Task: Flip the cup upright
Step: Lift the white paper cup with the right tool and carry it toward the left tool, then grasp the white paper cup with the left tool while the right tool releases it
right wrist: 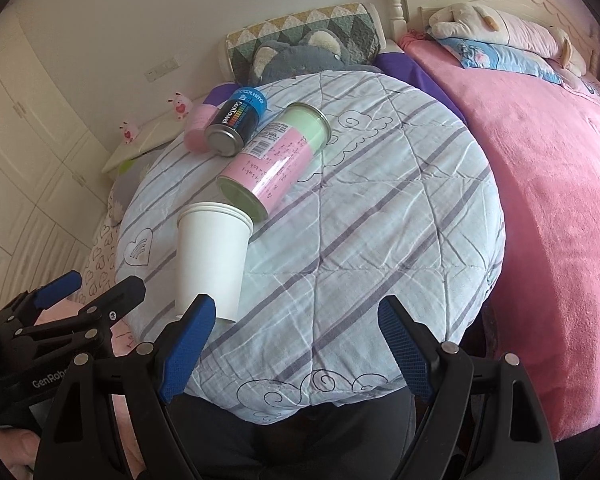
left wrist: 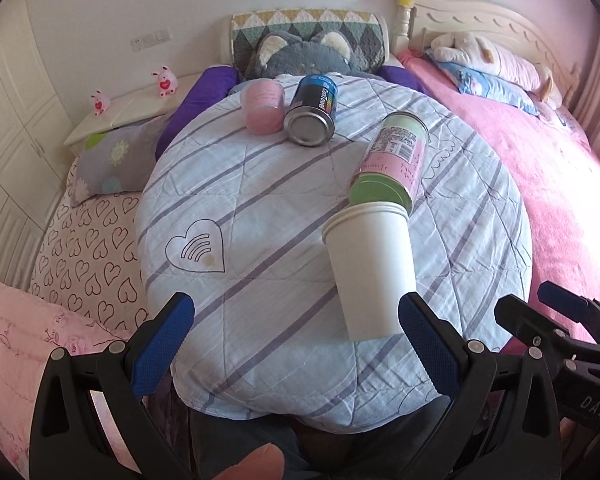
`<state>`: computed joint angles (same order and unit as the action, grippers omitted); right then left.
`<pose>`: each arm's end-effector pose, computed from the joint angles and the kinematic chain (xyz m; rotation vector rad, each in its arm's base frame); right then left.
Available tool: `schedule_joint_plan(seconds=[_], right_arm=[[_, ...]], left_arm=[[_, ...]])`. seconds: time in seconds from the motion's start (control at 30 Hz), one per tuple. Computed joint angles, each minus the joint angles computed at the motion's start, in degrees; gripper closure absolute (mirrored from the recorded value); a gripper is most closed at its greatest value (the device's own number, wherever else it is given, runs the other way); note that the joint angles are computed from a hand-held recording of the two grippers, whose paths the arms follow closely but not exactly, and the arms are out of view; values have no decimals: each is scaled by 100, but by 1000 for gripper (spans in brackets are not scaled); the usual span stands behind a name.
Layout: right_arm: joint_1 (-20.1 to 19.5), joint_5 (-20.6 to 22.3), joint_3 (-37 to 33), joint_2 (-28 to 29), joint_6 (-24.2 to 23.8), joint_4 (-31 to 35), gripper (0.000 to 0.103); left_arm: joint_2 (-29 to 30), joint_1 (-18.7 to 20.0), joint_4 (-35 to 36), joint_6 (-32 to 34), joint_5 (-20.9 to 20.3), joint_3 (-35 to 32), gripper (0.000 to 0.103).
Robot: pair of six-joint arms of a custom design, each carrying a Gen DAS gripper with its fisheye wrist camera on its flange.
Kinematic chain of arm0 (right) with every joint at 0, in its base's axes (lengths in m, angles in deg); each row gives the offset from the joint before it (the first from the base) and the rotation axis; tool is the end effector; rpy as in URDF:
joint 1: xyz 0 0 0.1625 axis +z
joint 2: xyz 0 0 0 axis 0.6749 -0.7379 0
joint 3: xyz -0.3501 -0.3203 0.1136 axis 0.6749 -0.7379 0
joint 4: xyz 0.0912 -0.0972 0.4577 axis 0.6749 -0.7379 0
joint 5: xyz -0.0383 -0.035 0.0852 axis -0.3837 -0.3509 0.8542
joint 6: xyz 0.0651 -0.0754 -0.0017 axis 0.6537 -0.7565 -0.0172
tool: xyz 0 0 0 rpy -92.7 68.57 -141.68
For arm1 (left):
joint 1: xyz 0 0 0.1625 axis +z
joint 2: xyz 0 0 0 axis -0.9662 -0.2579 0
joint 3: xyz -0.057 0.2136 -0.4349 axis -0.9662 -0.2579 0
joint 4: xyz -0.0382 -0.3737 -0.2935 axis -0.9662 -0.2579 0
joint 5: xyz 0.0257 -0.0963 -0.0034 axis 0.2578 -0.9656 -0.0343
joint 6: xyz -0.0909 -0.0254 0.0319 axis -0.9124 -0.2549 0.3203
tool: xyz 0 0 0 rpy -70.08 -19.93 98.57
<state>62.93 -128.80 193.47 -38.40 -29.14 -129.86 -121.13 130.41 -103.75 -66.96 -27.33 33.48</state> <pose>0.2305 -0.5803 0.1239 -0.1164 -2.4308 0.8943 -0.2032 -0.6502 0.1669 0.6899 2.3104 -0.5290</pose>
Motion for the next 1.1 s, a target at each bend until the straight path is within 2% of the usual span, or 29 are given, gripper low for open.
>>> schedule_joint_plan(seconds=[0.6, 1.1], right_arm=[[-335, 80, -305, 32, -15, 281, 18], [-463, 100, -339, 11, 136, 427, 18]], left_arm=[[970, 269, 805, -239, -381, -1106, 0], [1196, 447, 1443, -634, -815, -1510, 0]])
